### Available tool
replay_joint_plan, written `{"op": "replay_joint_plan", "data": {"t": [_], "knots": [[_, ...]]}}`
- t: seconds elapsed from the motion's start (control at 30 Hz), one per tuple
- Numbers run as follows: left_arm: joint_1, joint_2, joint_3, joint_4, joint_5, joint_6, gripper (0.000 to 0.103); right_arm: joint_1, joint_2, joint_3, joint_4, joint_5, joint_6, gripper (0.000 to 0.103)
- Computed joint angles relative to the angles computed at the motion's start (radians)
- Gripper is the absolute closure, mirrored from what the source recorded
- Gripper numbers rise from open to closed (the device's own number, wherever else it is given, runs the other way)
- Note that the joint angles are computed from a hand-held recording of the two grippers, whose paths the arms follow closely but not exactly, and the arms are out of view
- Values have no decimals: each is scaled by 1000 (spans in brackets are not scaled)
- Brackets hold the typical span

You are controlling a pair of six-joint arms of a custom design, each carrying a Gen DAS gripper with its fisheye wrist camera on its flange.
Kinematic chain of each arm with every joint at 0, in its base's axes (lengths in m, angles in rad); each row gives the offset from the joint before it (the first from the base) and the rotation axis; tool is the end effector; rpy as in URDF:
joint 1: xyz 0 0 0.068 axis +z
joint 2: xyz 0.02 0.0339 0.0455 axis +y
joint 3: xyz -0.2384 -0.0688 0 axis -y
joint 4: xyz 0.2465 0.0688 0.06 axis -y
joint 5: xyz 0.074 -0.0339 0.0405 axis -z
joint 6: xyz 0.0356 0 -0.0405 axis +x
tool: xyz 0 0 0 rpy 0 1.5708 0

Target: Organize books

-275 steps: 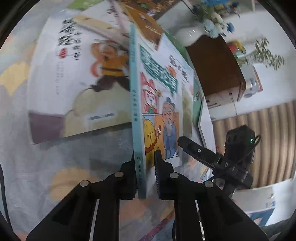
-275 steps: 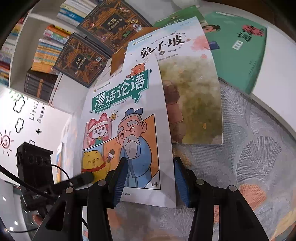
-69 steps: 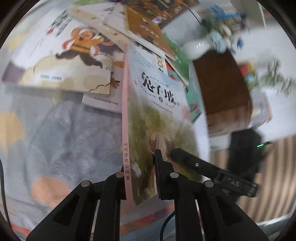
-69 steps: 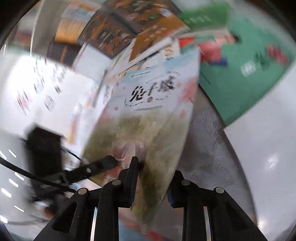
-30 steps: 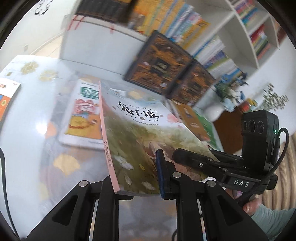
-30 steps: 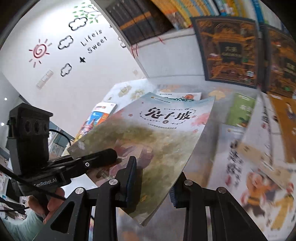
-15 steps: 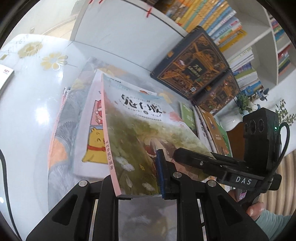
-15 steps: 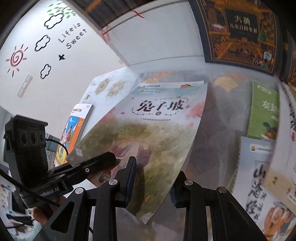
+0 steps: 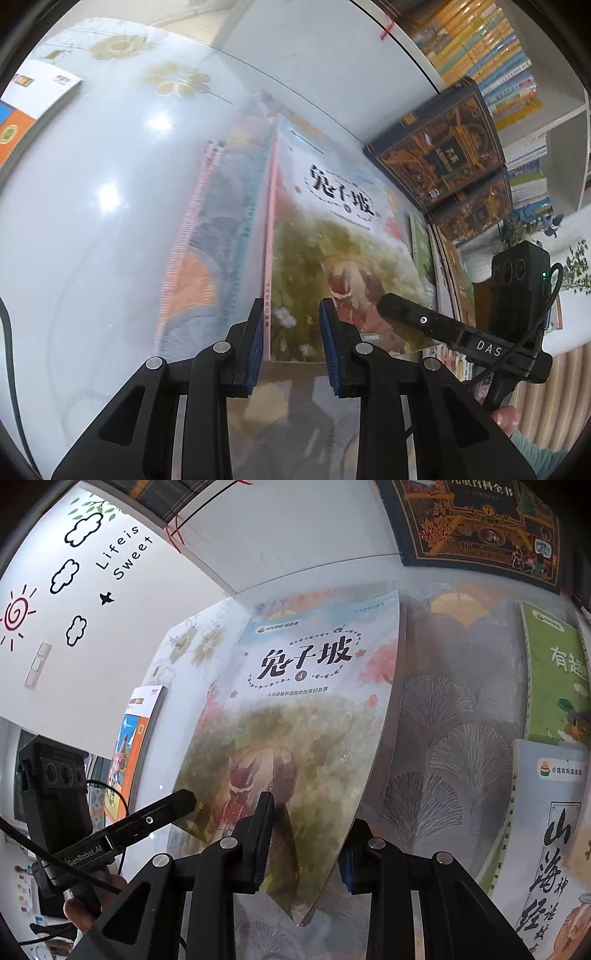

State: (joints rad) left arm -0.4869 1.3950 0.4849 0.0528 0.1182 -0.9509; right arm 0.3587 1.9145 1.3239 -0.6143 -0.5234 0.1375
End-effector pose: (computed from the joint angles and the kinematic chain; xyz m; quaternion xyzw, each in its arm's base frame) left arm 0.2177 -0.1200 0.1077 -0.1950 0.9151 -0.2712 0.2259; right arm 0.3458 0.1487 0.1526 -0.1516 0.9388 0.2898 0.1079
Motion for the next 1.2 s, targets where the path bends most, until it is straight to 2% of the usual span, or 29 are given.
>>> {"op": "replay_joint_plan", "data": {"t": [0.3,0.43,0.6,0.73,0.8,0.9,1.0,1.13,1.17,1.2], "knots": [[-63,-112,-8,-167,-113,-53,79,12,-7,-4,-40,-4,-18,71],[-137,-175,16,-291,-168,-74,79,-11,-44,-30,-74,4,-32,69],[-254,-255,41,-399,-237,-135,79,-92,-220,-198,-103,-24,-83,67],[-363,-223,112,-430,-281,-178,79,-181,-431,-357,-170,-12,-167,61],[-414,-179,157,-427,-295,-192,79,-264,-561,-441,-231,-15,-233,56],[-499,-80,261,-425,-316,-201,79,-436,-694,-518,-353,-42,-366,55],[-584,23,385,-452,-352,-211,79,-674,-763,-561,-498,-63,-571,54],[-691,207,624,-505,-391,-206,76,-1040,-681,-516,-682,-55,-913,54],[-711,260,692,-521,-395,-201,76,-1161,-607,-490,-736,-109,-1043,54],[-729,332,784,-543,-390,-191,76,-1250,-554,-456,-769,-93,-1120,54]]}}
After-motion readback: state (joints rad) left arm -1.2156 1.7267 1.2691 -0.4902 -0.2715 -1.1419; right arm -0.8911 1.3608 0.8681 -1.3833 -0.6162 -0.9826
